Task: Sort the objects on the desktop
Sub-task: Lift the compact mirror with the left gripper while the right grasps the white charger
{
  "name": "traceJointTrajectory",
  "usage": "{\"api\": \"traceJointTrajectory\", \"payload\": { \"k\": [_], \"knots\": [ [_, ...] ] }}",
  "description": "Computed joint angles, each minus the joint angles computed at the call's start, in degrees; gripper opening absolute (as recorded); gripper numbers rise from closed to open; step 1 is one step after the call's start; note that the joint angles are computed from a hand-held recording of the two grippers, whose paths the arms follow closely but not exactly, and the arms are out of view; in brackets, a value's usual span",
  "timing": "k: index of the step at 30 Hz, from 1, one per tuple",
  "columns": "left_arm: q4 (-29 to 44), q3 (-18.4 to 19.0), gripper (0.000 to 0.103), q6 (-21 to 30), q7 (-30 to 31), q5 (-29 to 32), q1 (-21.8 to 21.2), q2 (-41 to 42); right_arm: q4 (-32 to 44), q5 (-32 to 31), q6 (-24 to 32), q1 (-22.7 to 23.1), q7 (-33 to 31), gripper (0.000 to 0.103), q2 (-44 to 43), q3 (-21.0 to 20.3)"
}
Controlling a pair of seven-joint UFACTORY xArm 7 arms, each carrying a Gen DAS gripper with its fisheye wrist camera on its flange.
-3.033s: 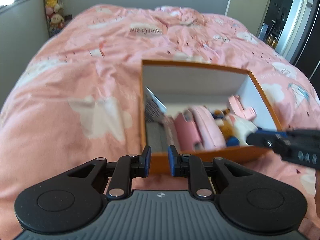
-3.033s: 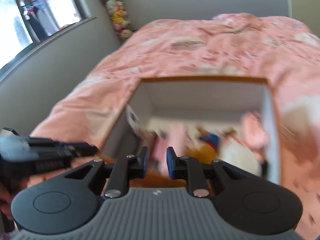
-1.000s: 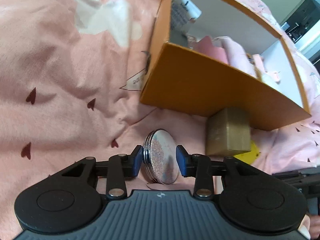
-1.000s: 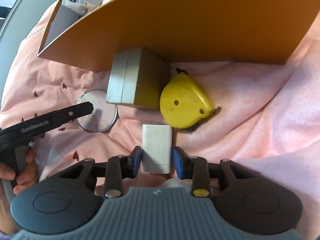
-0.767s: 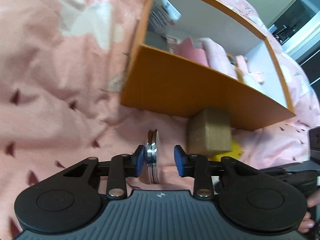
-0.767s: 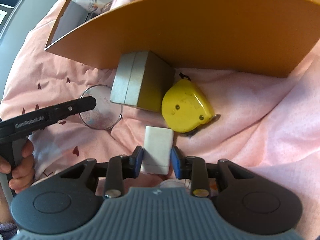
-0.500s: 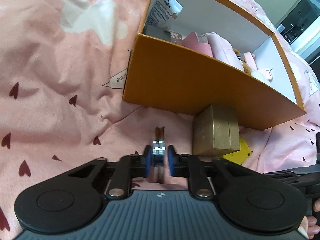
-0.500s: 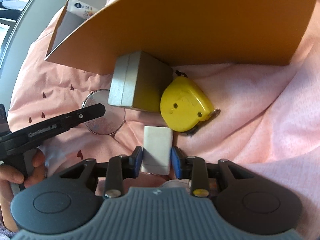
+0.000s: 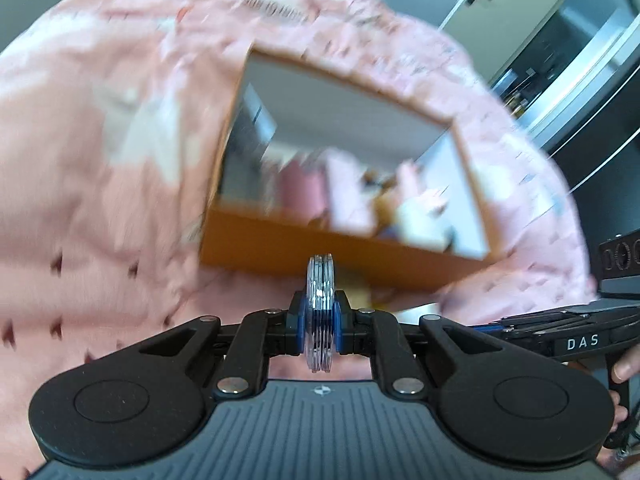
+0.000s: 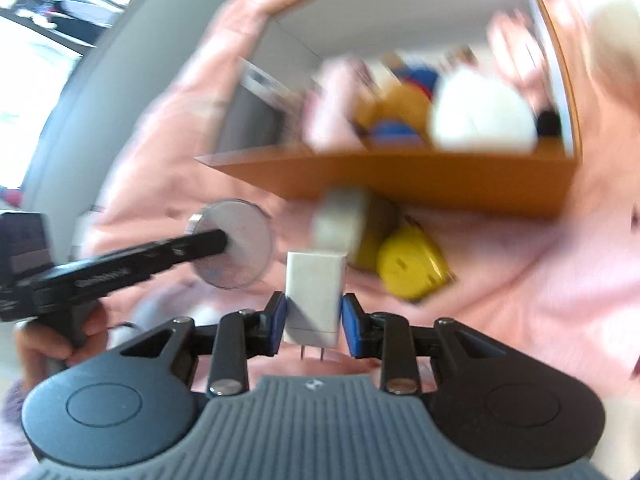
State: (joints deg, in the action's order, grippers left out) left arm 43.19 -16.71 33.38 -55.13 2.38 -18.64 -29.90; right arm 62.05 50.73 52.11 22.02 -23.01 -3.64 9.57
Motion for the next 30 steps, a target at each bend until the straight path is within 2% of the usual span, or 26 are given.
{"api": "traceJointTrajectory", "payload": {
  "k": [1, 2, 6, 8, 10, 12, 14, 19, 23, 24, 26, 30],
  "knots": [
    [1.24, 0.3, 0.014, -0.6, 0.96, 0.75, 0.35, 0.54, 1.68, 0.88, 1.18, -0.33, -1.1, 0.031, 0.24, -0.5],
    [2.67, 0.48, 0.014, -0.72, 1.85, 1.64, 0.88, 0.99, 2.97, 0.93, 0.59, -0.43, -1.93, 0.002, 0.18, -0.5],
    [8.21, 0.67, 0.015, -1.58, 4.75, 5.25, 3.54, 5.7, 8.09, 3.68, -3.25, -0.53, -5.48, 0.0, 1.85, -0.38],
    [10.1, -0.3, 0.014, -0.87, 4.07, 7.96, 5.05, 7.58, 10.14, 1.21, -4.41, -0.67, -5.03, 0.0, 3.24, 0.06],
    [10.22, 0.13, 0.014, -0.68, 4.17, 8.0, 4.57, 7.7, 10.97, 1.02, -4.13, -0.63, -5.94, 0.0, 4.81, 0.64],
    [8.91, 1.22, 0.014, -1.34, 4.6, 6.33, 3.55, 6.76, 10.28, -0.9, -1.28, -1.26, -6.53, 0.0, 4.66, 0.54],
    [7.64, 1.38, 0.014, -0.53, 4.23, 5.43, 3.25, 5.24, 9.87, -3.05, -0.95, -0.94, -7.58, 0.004, 5.73, 1.26],
    [4.5, 0.55, 0.014, 2.6, 2.33, 4.65, 3.32, 0.61, 4.55, -8.18, -2.18, 0.63, -15.45, 0.006, 3.55, 2.37],
    [2.65, 0.2, 0.014, 5.29, 2.01, 3.76, 2.86, -1.56, 3.25, -11.33, -5.83, 2.86, -21.75, 0.014, 4.77, 3.85],
    [2.2, 0.15, 0.015, 5.8, 1.92, 3.65, 2.84, -1.98, 2.93, -12.34, -6.91, 3.46, -23.66, 0.024, 4.97, 4.27],
    [1.1, 0.07, 0.015, 6.36, 1.43, 3.32, 2.84, -2.82, 2.17, -14.32, -9.7, 4.7, -27.45, 0.035, 5.56, 5.14],
    [-1.09, 0.53, 0.014, 6.47, 1.34, 2.2, 2.4, -4.09, 0.66, -19.49, -14.79, 7.03, -31.35, 0.036, 6.75, 6.53]
  ]
}}
